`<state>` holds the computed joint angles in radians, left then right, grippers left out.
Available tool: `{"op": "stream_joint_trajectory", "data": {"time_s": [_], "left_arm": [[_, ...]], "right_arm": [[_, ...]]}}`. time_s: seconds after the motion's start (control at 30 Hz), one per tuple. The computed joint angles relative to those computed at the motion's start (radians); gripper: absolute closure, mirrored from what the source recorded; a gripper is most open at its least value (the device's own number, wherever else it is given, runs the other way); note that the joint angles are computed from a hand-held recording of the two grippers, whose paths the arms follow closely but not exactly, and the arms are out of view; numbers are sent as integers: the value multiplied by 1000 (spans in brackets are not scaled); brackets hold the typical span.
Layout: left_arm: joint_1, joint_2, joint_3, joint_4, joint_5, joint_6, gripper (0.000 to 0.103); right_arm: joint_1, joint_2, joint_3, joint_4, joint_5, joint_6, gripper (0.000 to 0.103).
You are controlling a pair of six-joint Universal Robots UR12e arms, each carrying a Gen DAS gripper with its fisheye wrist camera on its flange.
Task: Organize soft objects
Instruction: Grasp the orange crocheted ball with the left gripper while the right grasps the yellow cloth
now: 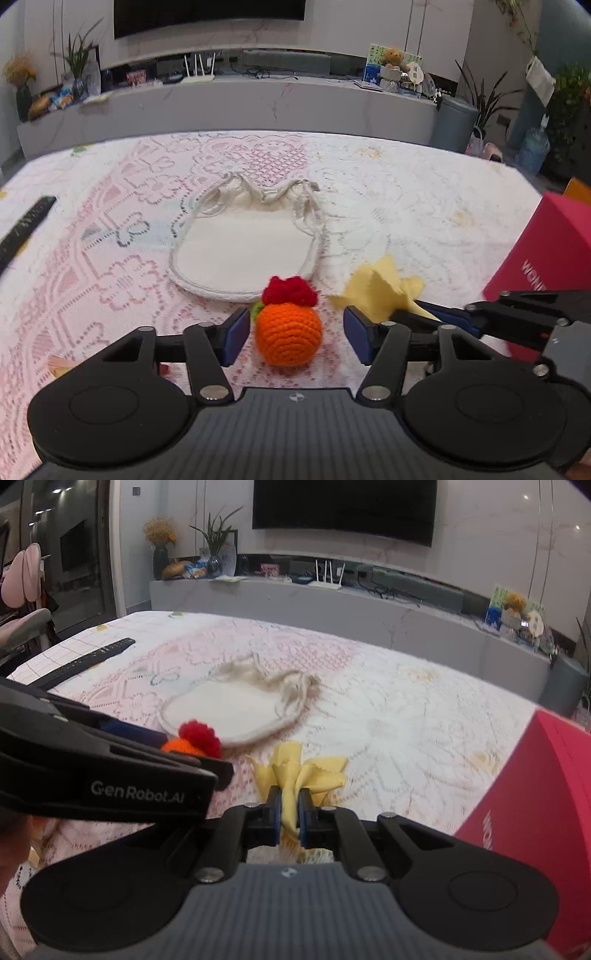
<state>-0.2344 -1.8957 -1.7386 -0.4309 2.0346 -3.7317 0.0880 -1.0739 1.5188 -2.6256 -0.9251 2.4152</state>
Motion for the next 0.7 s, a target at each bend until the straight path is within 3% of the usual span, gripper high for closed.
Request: {"op": "stream_joint_trajectory", "data": {"time_s": [0.13,0.2,0.27,0.33,0.43,0.6,0.7], "left_arm": [[5,0,-12,6,-8,3,55],[5,-1,-17,22,-10,12,57],[4,1,-19,25,-4,12,58],[4,4,-25,37,1,6,58],[4,8,-30,49,10,2,58],[7,11,-34,58,3,1,58],[9,12,-34,58,-9,2,58]], "right_arm": [[3,2,1,16,-20,6,95],[2,3,5,4,-21,11,90],[1,6,9,-22,-13,25,77],[2,11,10,-46,-20,39,53],[0,20,-3,-27,5,55,36],[8,35,-23,-5,-7,76,41],[8,36,-15,-45,-17,93,58]]}}
